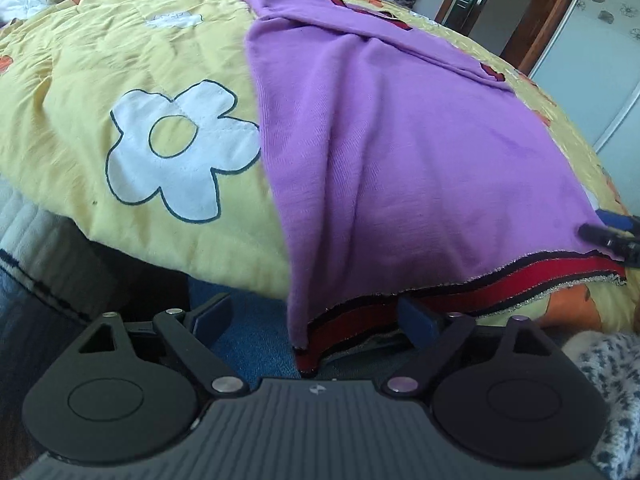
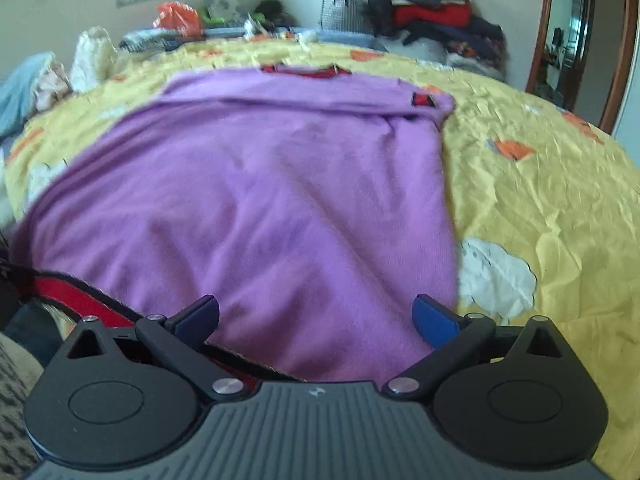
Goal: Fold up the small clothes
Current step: 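Grasp the red hem band of the sweater with both tools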
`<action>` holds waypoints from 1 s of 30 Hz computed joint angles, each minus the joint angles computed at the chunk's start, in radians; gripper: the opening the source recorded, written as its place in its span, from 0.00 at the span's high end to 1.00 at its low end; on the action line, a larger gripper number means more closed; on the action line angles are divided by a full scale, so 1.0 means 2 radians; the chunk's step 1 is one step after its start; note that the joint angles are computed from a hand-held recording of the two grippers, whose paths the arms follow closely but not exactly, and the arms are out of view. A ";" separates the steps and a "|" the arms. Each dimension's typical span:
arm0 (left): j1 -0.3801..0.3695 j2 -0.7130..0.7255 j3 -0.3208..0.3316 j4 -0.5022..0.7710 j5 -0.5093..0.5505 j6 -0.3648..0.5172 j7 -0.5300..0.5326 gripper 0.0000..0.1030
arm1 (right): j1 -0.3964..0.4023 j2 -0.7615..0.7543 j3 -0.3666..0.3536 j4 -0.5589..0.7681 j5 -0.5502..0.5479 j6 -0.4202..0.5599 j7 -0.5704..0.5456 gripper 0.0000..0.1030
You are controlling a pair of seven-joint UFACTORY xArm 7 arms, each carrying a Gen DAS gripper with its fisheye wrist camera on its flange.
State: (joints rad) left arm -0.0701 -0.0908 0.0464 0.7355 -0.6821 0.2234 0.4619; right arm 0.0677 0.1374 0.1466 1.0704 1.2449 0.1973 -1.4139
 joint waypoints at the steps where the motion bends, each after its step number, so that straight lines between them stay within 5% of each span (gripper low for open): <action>1: 0.007 0.000 -0.006 -0.001 0.030 -0.002 -0.033 0.08 | -0.004 -0.002 0.004 0.004 0.030 0.006 -0.021 0.00; 6: 0.024 0.007 -0.015 0.004 0.125 0.000 -0.137 0.06 | 0.014 0.018 0.006 0.031 0.021 0.002 -0.017 0.00; 10: 0.023 0.011 -0.011 0.008 0.132 0.006 -0.147 0.07 | 0.021 0.032 0.007 0.030 -0.069 -0.002 0.053 0.00; 13: 0.022 0.010 -0.008 0.009 0.127 0.013 -0.143 0.08 | 0.000 0.024 0.022 0.016 -0.063 0.005 0.039 0.00; 16: 0.017 0.002 -0.002 0.007 0.091 0.018 -0.109 0.09 | -0.003 0.005 0.012 -0.002 -0.091 0.017 0.063 0.00; 20: 0.004 -0.012 0.011 0.000 0.017 0.014 -0.045 0.12 | -0.013 -0.021 0.005 -0.021 -0.004 -0.007 -0.016 0.00; 26: -0.012 -0.017 0.023 -0.005 -0.060 0.016 0.014 0.17 | -0.017 -0.027 -0.023 -0.032 -0.007 -0.004 0.010 0.00; 29: -0.018 -0.008 0.021 0.003 -0.112 0.013 0.063 0.29 | -0.021 -0.026 -0.028 -0.030 -0.002 0.013 0.015 0.00; 30: -0.017 -0.008 0.018 0.003 -0.122 0.012 0.073 0.44 | -0.022 -0.027 -0.027 -0.030 0.016 0.016 -0.001 0.00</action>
State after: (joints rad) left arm -0.1050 -0.1069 0.0829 0.7410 -0.9268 0.2465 0.6085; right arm 0.0242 0.0837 0.0927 1.0111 1.2766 0.2296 -1.4164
